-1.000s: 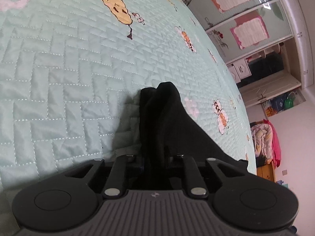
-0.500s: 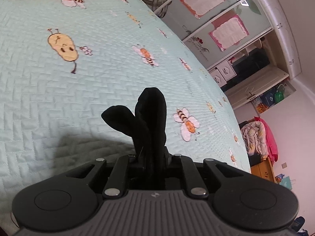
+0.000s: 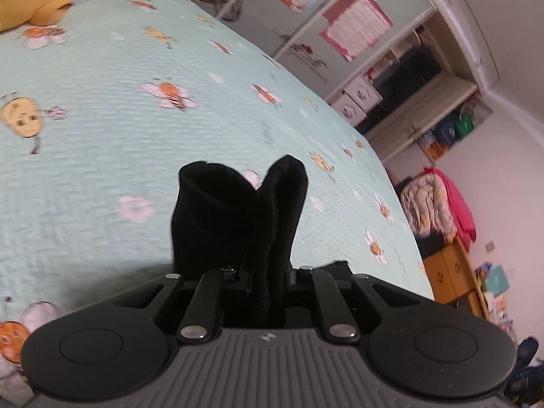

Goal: Fold clothes

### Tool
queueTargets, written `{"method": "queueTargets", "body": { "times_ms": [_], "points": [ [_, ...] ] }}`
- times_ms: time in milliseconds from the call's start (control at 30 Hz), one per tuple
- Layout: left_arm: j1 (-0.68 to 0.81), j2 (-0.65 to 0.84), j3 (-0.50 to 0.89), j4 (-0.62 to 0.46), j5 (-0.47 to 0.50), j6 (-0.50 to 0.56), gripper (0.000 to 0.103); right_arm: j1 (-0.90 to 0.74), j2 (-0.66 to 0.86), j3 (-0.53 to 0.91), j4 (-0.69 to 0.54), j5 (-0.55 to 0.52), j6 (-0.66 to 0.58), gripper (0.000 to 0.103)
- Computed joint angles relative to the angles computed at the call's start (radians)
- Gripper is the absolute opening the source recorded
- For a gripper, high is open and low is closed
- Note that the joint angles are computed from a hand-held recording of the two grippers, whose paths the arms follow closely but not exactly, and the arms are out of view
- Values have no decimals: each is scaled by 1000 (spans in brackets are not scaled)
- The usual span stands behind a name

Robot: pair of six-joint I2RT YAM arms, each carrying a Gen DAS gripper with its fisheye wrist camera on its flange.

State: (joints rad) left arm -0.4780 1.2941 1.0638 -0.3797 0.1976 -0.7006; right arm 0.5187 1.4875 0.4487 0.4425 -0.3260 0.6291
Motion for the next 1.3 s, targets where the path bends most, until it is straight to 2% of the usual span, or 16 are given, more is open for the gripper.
{"method": "queueTargets", "body": {
  "times_ms": [100,267,433,533,567,600,633,700,733,767,900,1000,1067,1133,1200,1300],
  "points": [
    [-113,125,149,-62,-99,-2,12,-104,-105,-51,-52,-68,-58,5],
    [-273,385,399,-166,-248,-15,12,-402,-277,-77,-258,-267,-231,5],
    [-451,732,744,-342,-456,-30,12,-726,-338,-77,-434,-460,-405,5],
    [-499,953,927,-427,-447,-40,19,-884,-291,-86,-464,-548,-462,6],
    [-510,1007,960,-429,-443,-32,32,-922,-249,-84,-456,-579,-473,6],
    [-521,1034,951,-395,-441,-14,43,-959,-205,-79,-449,-609,-484,7],
    [-533,1032,911,-339,-448,15,49,-980,-165,-80,-429,-626,-481,8],
    [-545,952,755,-173,-443,76,72,-1013,-95,-82,-386,-658,-470,8],
    [-534,895,663,-87,-385,72,72,-1024,-67,-89,-356,-677,-455,8],
    [-521,842,579,-6,-328,64,72,-989,-29,-112,-236,-664,-378,9],
    [-462,616,235,318,-118,-59,72,-996,16,-128,-131,-699,-286,12],
    [-431,460,23,487,-124,-125,71,-1020,22,-116,-138,-729,-256,15],
    [-411,382,-66,525,-148,-111,70,-1040,-19,-120,-173,-745,-255,20],
    [-436,349,-87,487,-229,6,69,-1024,-49,-111,-176,-752,-228,22],
    [-494,342,-96,464,-313,147,69,-971,-44,-99,-119,-741,-162,24],
    [-571,379,-100,443,-409,275,68,-899,-38,-79,-69,-697,-91,38]
  ]
}}
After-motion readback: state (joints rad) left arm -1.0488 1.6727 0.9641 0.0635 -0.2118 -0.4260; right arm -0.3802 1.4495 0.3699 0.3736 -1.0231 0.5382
